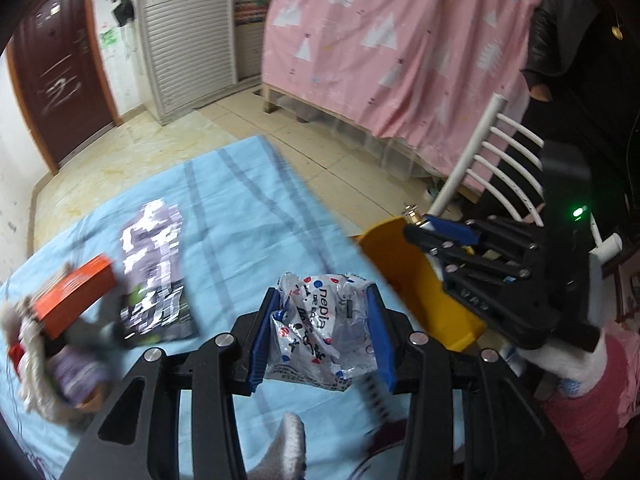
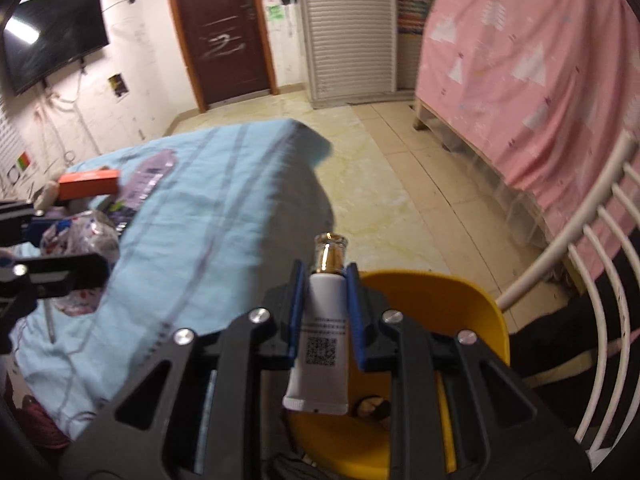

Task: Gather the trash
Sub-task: 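Carry tube and tissue packet to the yellow bin and release both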

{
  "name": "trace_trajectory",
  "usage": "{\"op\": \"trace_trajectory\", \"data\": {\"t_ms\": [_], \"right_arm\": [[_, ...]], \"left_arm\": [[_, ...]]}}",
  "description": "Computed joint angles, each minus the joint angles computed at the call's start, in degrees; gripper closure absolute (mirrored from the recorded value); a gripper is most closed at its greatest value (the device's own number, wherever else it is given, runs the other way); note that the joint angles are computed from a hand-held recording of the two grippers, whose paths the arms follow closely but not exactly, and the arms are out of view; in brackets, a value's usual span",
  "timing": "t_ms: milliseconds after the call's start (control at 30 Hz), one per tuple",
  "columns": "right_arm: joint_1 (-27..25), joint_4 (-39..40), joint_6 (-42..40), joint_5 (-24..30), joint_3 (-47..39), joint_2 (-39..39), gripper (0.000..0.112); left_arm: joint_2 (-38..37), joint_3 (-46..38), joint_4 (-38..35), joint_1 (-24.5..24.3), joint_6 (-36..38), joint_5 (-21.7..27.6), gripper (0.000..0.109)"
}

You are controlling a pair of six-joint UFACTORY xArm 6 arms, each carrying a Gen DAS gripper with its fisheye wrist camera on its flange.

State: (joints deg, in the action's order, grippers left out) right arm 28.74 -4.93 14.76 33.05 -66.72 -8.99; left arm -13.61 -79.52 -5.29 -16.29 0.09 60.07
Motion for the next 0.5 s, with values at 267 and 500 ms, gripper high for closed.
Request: {"op": "trace_trajectory", "data": {"t_ms": [267,500], "right_arm": [[-5.08,5.34,-2.54,-3.29,5.74,-1.06,0.093],[-7.15,7.25,-2.37,-3.43,7.86,-0.70,0.093]], "left_arm": [[10.68,-10.53,-1.98,-4.87,-2.58,3.61,0.074],[18.09,-16.87,-2.30,-7.72,-4.08,5.00,0.074]]}}
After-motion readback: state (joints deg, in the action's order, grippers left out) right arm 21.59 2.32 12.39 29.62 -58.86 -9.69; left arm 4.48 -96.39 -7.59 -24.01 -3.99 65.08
